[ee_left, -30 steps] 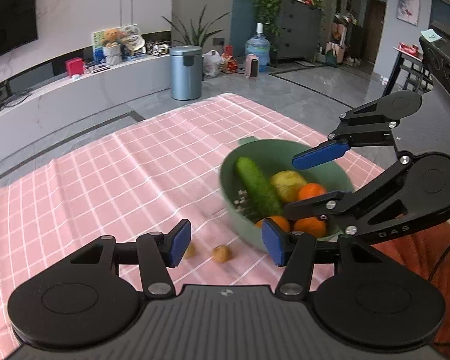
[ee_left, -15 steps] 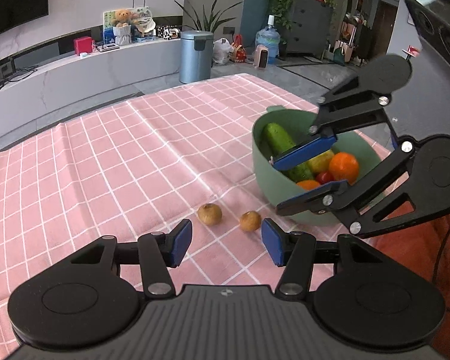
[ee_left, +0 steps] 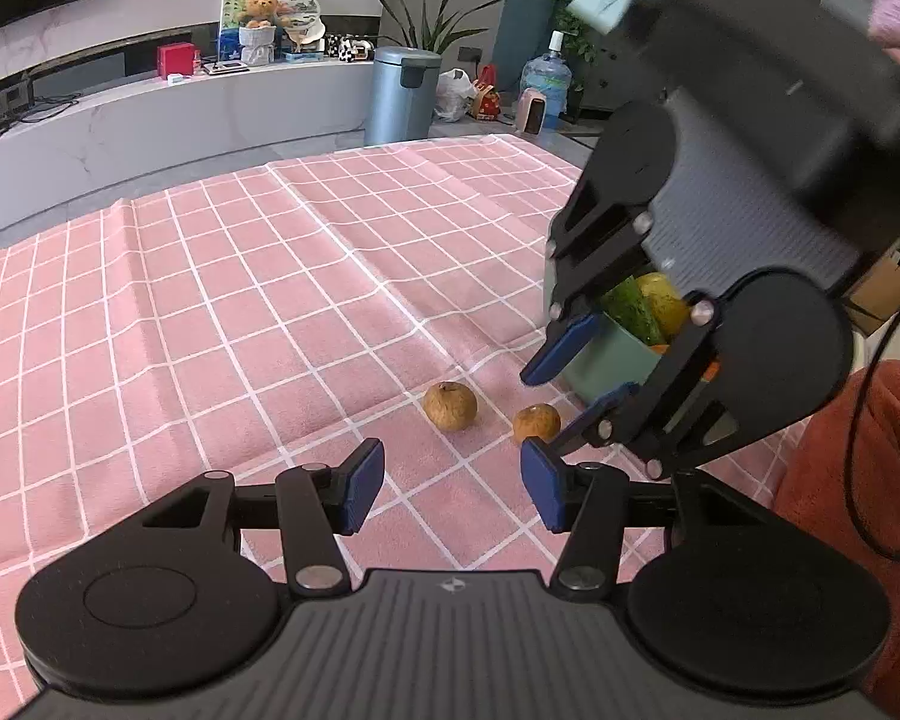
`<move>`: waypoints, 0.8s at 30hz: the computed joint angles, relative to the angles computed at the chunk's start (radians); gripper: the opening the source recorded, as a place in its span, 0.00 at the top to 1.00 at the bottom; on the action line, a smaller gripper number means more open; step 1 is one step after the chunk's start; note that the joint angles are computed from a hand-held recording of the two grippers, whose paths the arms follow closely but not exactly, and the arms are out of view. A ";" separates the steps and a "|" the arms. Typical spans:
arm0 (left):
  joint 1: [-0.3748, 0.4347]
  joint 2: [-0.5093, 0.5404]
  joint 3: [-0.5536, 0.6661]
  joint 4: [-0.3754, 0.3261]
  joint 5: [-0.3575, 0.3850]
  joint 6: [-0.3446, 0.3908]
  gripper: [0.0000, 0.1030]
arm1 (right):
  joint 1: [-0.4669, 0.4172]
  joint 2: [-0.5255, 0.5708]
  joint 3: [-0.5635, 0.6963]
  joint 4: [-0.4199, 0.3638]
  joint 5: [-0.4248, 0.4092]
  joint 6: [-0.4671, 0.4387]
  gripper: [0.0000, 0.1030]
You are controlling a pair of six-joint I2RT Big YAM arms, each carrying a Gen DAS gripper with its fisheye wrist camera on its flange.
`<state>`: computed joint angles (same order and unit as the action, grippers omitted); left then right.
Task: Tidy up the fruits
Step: 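Move both tools to the small brown fruits and grasp one with the right tool, then grasp the last brown fruit with the left tool while the right tool lifts its fruit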
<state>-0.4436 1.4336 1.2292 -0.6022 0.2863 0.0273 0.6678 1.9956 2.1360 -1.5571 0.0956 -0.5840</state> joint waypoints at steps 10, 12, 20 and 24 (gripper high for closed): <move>0.003 0.022 0.010 0.004 0.032 -0.004 0.40 | 0.002 0.092 0.085 -0.084 0.049 -0.019 0.80; 0.004 0.030 0.013 0.009 0.036 -0.011 0.40 | -0.001 0.096 0.083 -0.084 0.053 -0.015 0.81; 0.003 0.061 0.021 0.030 0.037 -0.044 0.43 | -0.019 0.038 0.016 0.000 0.017 0.009 0.83; -0.003 0.071 0.029 0.040 0.023 -0.061 0.43 | -0.039 -0.068 -0.086 0.121 -0.004 0.062 0.83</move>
<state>-0.4471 1.5047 1.2579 -0.5620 0.3091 -0.0334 0.6285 1.9281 2.0502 -1.4364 0.0920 -0.5224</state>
